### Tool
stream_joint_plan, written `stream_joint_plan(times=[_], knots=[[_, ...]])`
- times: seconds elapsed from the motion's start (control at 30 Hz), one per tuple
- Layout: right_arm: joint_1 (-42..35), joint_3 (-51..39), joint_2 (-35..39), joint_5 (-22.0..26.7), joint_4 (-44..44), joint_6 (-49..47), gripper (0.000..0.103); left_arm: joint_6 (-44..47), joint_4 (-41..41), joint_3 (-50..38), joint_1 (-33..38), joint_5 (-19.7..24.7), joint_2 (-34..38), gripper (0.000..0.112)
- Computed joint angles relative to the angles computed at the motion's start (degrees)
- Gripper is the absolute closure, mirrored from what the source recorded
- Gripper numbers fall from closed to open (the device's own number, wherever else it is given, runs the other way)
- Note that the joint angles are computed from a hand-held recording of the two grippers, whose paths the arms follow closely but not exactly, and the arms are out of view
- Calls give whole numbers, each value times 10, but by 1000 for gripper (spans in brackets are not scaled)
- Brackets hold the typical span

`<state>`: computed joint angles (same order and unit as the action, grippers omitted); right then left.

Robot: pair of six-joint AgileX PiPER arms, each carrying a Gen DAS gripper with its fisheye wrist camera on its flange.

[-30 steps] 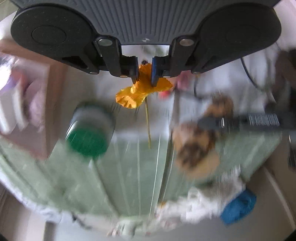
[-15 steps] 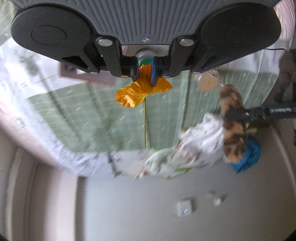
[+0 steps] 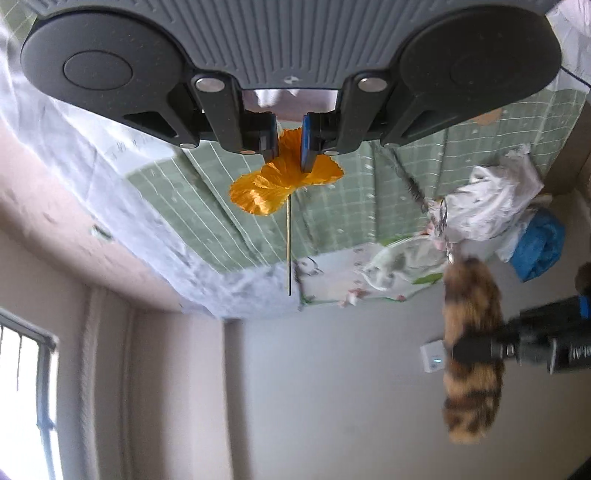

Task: Organize soft objects
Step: 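Drop the fuzzy tail and orange flower into the pink box with both tools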

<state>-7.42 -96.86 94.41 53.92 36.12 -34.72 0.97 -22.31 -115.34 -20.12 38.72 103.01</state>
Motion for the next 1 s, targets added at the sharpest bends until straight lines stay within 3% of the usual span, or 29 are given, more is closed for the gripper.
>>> stream_joint_plan(times=[0.1, 0.2, 0.37, 0.53, 0.63, 0.7, 0.8, 1.0], knots=[[-16, 40, 27, -13, 15, -14, 91, 15, -58, 32, 0, -7, 51, 94], [-17, 79, 61, -24, 14, -15, 91, -6, -81, 42, 11, 42, 121, 91], [28, 86, 140, -31, -75, 58, 91, 107, -189, 200, 39, -10, 120, 91], [78, 44, 225, 1, -156, 158, 89, 299, -321, 365, 87, -8, 33, 91], [94, 63, 219, -1, -192, 171, 76, 401, -387, 467, 122, 12, -35, 91], [101, 91, 188, -20, -218, 182, 64, 454, -424, 530, 156, 44, -87, 91], [101, 123, 135, -48, -229, 201, 61, 479, -439, 614, 231, 98, -189, 91], [126, 131, 31, -78, -215, 227, 42, 446, -379, 648, 466, 247, -348, 91]])
